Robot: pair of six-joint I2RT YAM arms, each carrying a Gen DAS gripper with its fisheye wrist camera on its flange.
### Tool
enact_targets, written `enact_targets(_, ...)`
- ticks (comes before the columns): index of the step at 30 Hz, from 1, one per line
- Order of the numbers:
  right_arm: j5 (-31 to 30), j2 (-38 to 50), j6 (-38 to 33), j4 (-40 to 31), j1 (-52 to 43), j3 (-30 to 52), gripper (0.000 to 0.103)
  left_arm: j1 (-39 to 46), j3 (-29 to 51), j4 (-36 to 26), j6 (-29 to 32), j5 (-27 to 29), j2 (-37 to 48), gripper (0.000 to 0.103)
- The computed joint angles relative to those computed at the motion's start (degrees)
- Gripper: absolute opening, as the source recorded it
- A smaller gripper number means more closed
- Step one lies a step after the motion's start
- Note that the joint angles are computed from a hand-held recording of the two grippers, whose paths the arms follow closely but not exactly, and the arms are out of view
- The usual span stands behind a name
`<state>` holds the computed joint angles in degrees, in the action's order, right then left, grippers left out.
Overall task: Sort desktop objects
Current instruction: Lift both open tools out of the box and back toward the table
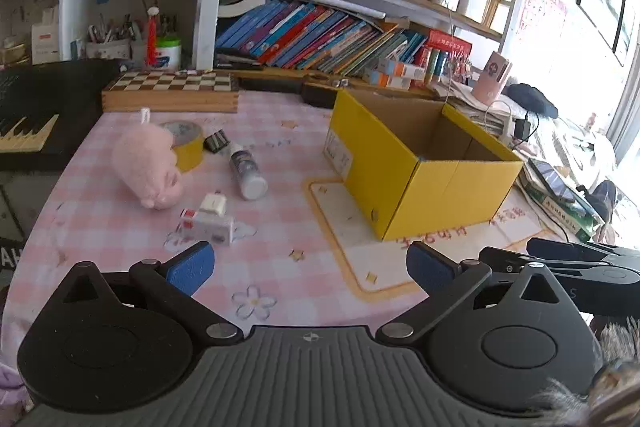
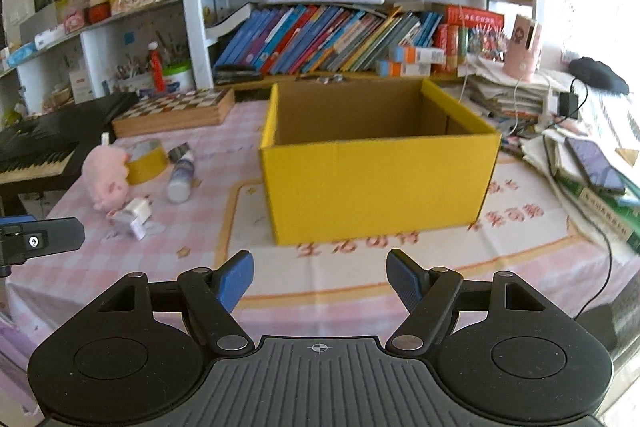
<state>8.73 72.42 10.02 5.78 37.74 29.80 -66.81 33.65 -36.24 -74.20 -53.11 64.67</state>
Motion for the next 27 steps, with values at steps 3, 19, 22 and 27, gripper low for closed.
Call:
enact_targets(3,1.05,-0.3,1.45,-0.79,2.36,-0.51,0.075,-2.62,0.08,-4.14,-5.18,-0.22,0.12,0.103)
enact_targets(19,3.91,0.77,1.57,-1.04,12.66,-0.11,0.077,-9.88,-0.57,-18.35,-22.44,0.05,-1.14,0.103)
enact_targets(22,3.96,1.86,1.47,-0.78,13.89,0.61,0.077,-11.35,-0.22,-21.73,-25.97,-0.56,-0.84,0.103)
enact_targets(27,4.07,3.36,1.02,-0.23,15.59,1.71,0.077,-13.27,0.05,-26.45,-30.73,-1.18,-0.81,0.103)
